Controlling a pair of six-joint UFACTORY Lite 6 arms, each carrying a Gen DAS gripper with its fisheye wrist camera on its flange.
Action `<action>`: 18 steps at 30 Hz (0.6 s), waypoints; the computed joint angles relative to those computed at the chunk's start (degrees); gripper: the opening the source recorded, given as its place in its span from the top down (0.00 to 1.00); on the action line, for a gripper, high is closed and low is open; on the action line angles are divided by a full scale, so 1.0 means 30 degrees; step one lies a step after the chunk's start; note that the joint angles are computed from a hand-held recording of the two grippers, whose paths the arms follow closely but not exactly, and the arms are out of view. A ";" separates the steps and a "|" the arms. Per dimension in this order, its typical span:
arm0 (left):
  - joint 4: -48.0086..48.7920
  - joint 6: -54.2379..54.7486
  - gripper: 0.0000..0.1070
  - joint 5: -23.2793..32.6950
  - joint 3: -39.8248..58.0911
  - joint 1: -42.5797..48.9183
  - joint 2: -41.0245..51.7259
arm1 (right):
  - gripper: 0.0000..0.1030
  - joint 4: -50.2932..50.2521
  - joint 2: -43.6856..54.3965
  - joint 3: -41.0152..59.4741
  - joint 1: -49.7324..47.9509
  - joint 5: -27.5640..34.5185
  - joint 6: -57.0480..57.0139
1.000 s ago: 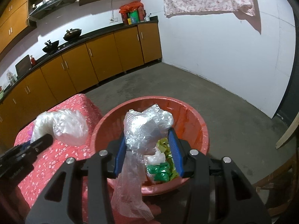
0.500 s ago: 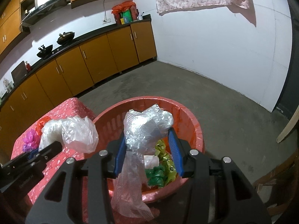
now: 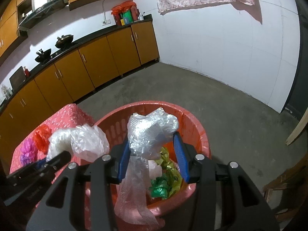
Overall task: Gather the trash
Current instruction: 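Carry bubble wrap and clear bag over the basket and open both tools, then move both tools back toward the pink-purple and orange-red bags on the bed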
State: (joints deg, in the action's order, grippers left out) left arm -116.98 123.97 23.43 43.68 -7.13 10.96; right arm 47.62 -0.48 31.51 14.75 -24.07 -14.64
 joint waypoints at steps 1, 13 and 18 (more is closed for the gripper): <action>-0.0047 -0.0015 0.71 -0.0032 0.0228 -0.0138 0.0247 | 0.58 -0.0282 0.0002 0.0066 -0.0183 0.0029 0.0238; -0.1127 0.0554 0.46 -0.0287 0.1479 -0.0753 0.2067 | 0.51 -0.5518 0.0250 0.0430 -0.1728 0.0456 0.5159; -0.1295 0.0717 0.40 -0.0367 0.1313 -0.0180 0.2080 | 0.36 -0.5756 0.0403 0.0301 -0.1745 0.0296 0.5525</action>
